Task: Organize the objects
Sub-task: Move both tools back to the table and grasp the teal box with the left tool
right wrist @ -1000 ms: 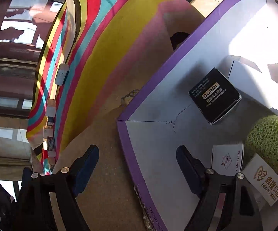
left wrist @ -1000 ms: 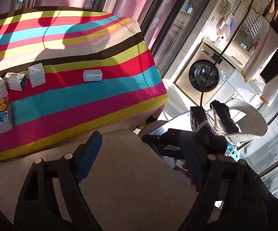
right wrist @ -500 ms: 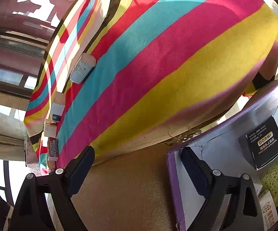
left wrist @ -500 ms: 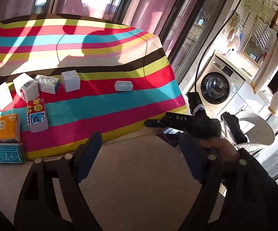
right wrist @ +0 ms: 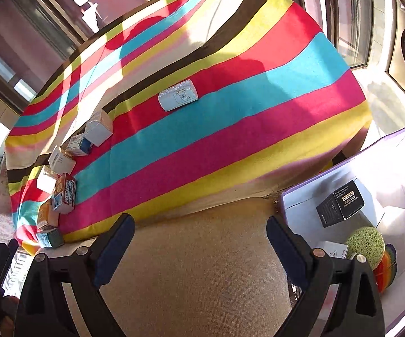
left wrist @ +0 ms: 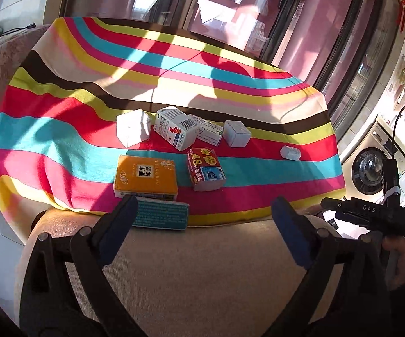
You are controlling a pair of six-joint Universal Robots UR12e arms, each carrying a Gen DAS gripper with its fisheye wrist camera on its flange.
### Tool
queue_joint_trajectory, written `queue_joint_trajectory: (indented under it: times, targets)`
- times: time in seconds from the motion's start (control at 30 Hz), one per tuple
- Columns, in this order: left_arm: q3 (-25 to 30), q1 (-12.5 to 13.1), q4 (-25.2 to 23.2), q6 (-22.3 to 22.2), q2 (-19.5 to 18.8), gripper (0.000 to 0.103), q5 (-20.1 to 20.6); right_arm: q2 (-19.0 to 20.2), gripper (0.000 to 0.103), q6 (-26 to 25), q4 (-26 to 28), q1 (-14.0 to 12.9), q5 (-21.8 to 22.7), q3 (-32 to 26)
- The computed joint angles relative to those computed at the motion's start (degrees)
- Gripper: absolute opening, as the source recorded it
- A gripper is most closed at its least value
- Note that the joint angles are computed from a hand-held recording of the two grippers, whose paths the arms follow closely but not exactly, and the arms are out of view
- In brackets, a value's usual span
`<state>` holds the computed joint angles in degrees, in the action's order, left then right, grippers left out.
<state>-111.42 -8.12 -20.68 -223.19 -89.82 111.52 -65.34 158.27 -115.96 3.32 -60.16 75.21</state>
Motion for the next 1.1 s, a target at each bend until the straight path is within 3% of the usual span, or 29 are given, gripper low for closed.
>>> queue_joint_trajectory:
  times: [0.17, 0.3, 0.47, 0.6, 0.8, 0.93, 1.1]
  targets:
    - [-0.2, 0.5, -6.5, -2.1, 1.0, 0.102, 0.2, -3.8, 0.096, -4.0, -7.5, 3.4, -4.1, 5.3]
    - [0.7, 1.8, -11.7, -3.5, 0.8, 0.102, -2.5, -6.2, 0.096, -8.4, -12.9, 5.7, -6.1, 9.0]
    - [3.1, 3.0, -18.3, -1.6, -0.7, 0.102, -4.2, -7.3, 0.096, -11.4, -16.2, 7.8, -7.1, 10.9]
    - [4.5, 3.1, -22.4, -2.4, -1.8, 0.102, -2.7, -7.3, 0.096, -11.2, -17.7, 8.8, -8.9, 11.2]
    - [5.9, 3.6, -26.0, -1.2, -3.3, 0.102, -2.8, -6.8, 0.096, -11.2, -17.6, 9.4, -9.8, 10.9]
    - [5.6, 3.4, -25.9, -1.5, -3.3, 0.076, -1.7, -6.6, 0.096, -11.4, -17.9, 9.9, -10.2, 10.9]
    - [3.9, 3.2, -23.0, -2.7, -2.1, 0.076, -1.8, -6.4, 0.096, -10.9, -19.4, 10.6, -10.4, 11.1]
